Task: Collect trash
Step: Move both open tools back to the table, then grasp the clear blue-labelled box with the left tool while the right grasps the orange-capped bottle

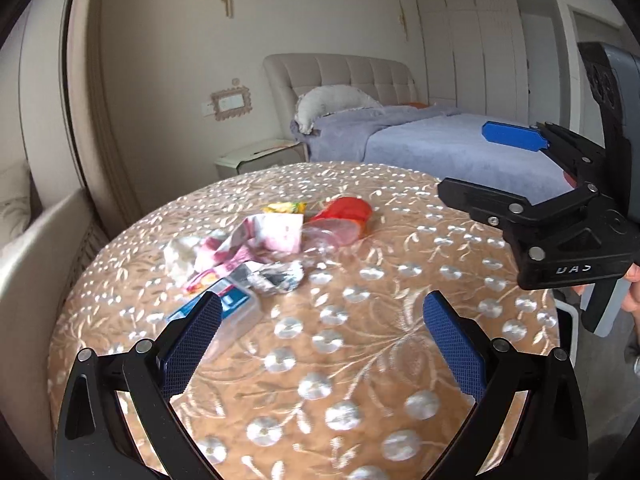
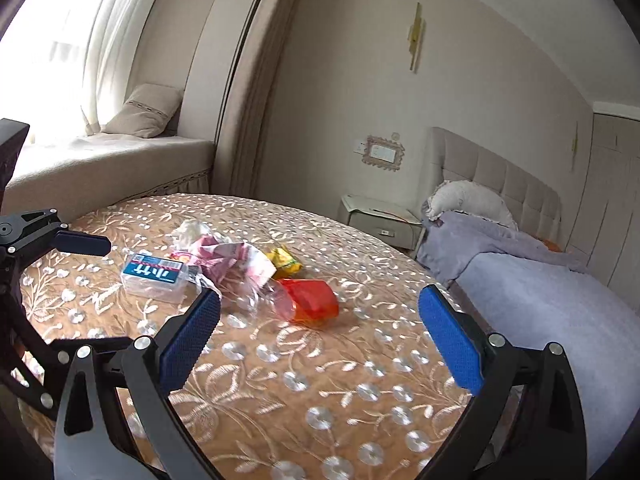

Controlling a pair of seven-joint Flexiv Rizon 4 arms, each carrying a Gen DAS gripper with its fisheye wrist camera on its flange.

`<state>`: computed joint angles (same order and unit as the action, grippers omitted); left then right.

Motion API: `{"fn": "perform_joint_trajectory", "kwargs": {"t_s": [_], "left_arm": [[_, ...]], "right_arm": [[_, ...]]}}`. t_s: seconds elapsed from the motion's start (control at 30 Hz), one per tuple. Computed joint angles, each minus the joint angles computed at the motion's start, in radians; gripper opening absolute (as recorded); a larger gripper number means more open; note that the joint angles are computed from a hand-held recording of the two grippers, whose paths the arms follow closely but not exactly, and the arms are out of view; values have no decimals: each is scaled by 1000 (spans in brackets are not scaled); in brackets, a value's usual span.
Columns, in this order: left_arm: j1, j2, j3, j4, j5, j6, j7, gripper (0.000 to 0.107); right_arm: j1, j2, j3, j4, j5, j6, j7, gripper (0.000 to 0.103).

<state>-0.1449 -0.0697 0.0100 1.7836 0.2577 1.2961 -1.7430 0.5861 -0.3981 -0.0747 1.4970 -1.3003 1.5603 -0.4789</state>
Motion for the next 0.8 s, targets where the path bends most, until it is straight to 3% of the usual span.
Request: {"fn": "perform_joint_trajectory", "kwargs": {"t_s": [0.13, 0.37, 0.5, 0.6, 0.7, 0.8], "left_arm": [[48, 13, 19, 49, -108, 34, 76, 98], [104, -23, -3, 93, -339, 49, 365, 98], [128, -57, -16, 75, -456, 8, 486, 98], [126, -95, 13, 8, -405, -79, 462, 98], [139, -127, 7, -41, -426, -170, 492, 98], [125, -154, 28, -98, -345, -239, 470, 98]], "right_arm": [[36, -65, 29, -72, 101, -36, -97, 99], [99, -154, 57, -181, 305, -117, -289, 99], [142, -190, 37, -228, 379, -165, -356, 99], [168, -206, 14, -251, 412, -187, -383, 99], [183, -218, 4, -267, 436, -197, -404, 99], [197, -226, -12, -277, 441, -206, -416, 99]]}}
